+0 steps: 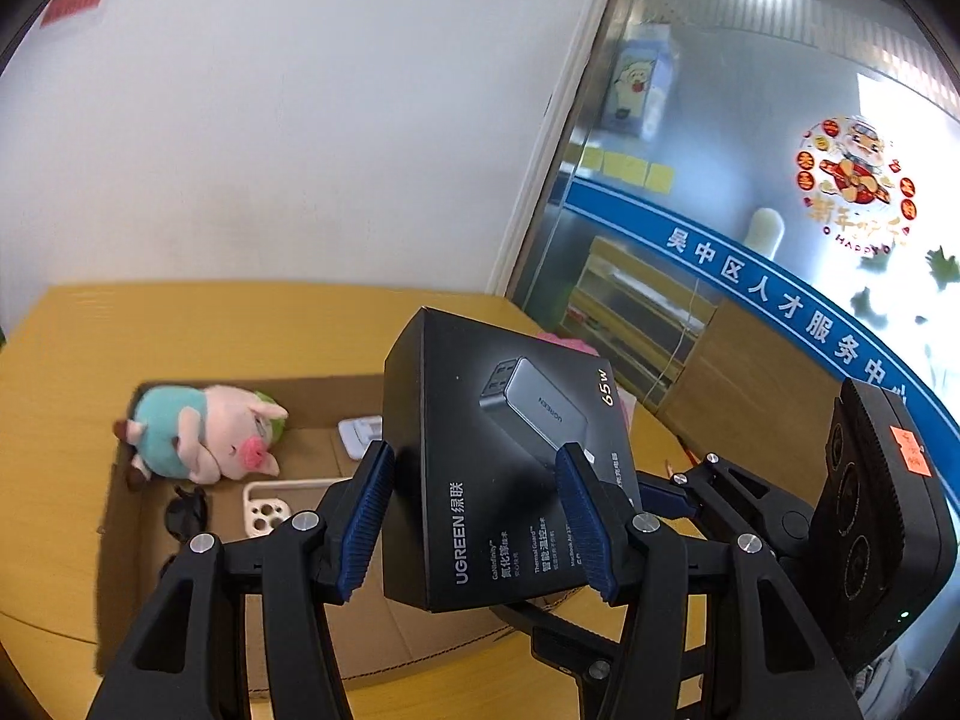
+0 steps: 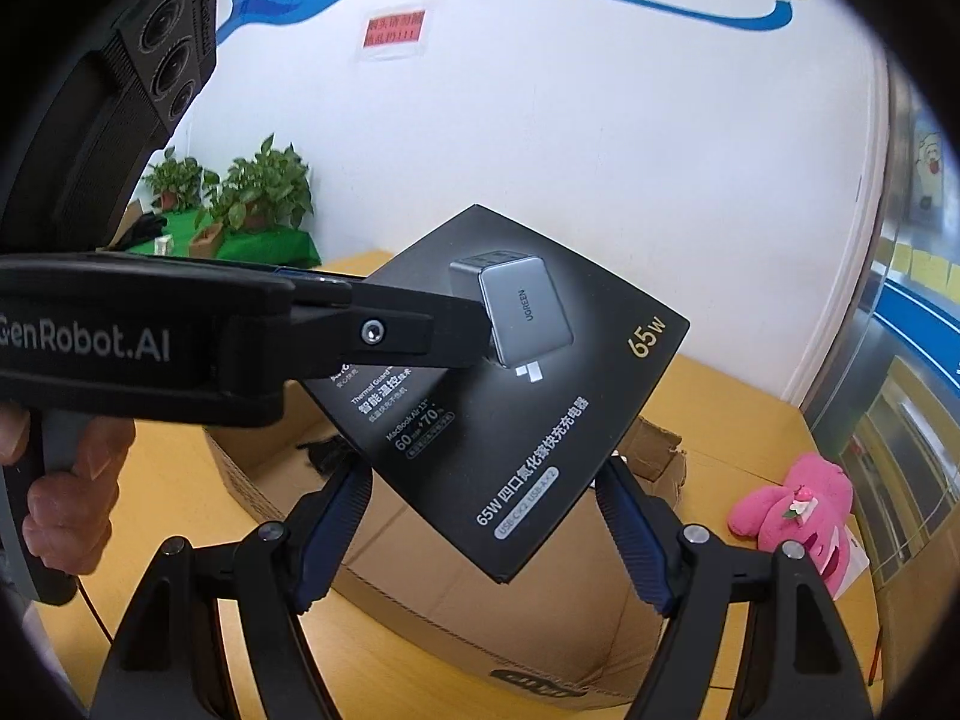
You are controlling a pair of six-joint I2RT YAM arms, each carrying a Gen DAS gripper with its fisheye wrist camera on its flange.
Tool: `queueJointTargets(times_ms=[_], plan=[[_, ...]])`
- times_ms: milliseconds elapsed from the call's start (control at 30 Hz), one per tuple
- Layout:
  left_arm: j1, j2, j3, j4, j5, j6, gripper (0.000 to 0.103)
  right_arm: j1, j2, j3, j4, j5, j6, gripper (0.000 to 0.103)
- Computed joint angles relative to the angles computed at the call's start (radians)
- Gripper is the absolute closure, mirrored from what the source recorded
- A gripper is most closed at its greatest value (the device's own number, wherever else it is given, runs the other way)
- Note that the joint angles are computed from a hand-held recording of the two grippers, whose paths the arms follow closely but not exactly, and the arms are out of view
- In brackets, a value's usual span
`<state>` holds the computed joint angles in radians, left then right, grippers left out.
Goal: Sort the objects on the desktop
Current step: 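Carry the charger box over the cardboard box and lower it inside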
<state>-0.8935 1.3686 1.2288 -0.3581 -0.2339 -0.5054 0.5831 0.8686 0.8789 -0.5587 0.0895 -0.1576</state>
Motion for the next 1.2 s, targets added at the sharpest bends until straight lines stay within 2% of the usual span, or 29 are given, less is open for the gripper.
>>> queueJointTargets(times_ms=[133, 367, 500, 767, 867, 933, 1033, 1100, 1133, 1167, 1200], plan=[[0.066, 0.110, 0.027, 0.025, 0.098, -0.025, 0.044, -0.135, 0.115, 0.000, 0.036, -0.128, -0.060, 0.026], [0.127, 0.307, 0.051, 0.068, 0.231, -0.103, 0.044, -0.279, 0.319, -0.034, 0.100, -0.257, -0.169, 0.026], [0.135, 0.438, 0.098, 0.051, 0.279, -0.158, 0.044, -0.336, 0.461, -0.018, 0.084, -0.319, -0.228, 0.026], [0.135, 0.628, 0.203, 0.012, 0.377, -0.218, 0.044, -0.427, 0.692, 0.059, 0.012, -0.375, -0.300, 0.026], [0.139, 0.681, 0.229, -0.008, 0.415, -0.219, 0.045, -0.430, 0.697, 0.057, 0.012, -0.350, -0.292, 0.026], [0.138, 0.658, 0.201, 0.007, 0.430, -0.213, 0.046, -0.410, 0.664, 0.031, 0.044, -0.295, -0.267, 0.026], [0.086, 0.526, 0.110, -0.024, 0.208, -0.163, 0.043, -0.400, 0.546, -0.049, 0.100, -0.245, -0.223, 0.025], [0.038, 0.369, -0.033, 0.012, 0.004, -0.110, 0.027, -0.401, 0.434, -0.117, 0.148, -0.243, -0.181, 0.022], [0.018, 0.300, -0.104, 0.036, -0.089, -0.095, 0.023, -0.404, 0.353, -0.164, 0.180, -0.256, -0.136, 0.019], [-0.021, 0.196, -0.222, 0.090, -0.232, -0.079, 0.015, -0.401, 0.277, -0.215, 0.227, -0.270, -0.072, 0.018], [-0.044, 0.129, -0.305, 0.127, -0.328, -0.071, 0.009, -0.389, 0.203, -0.272, 0.285, -0.278, 0.004, 0.013]])
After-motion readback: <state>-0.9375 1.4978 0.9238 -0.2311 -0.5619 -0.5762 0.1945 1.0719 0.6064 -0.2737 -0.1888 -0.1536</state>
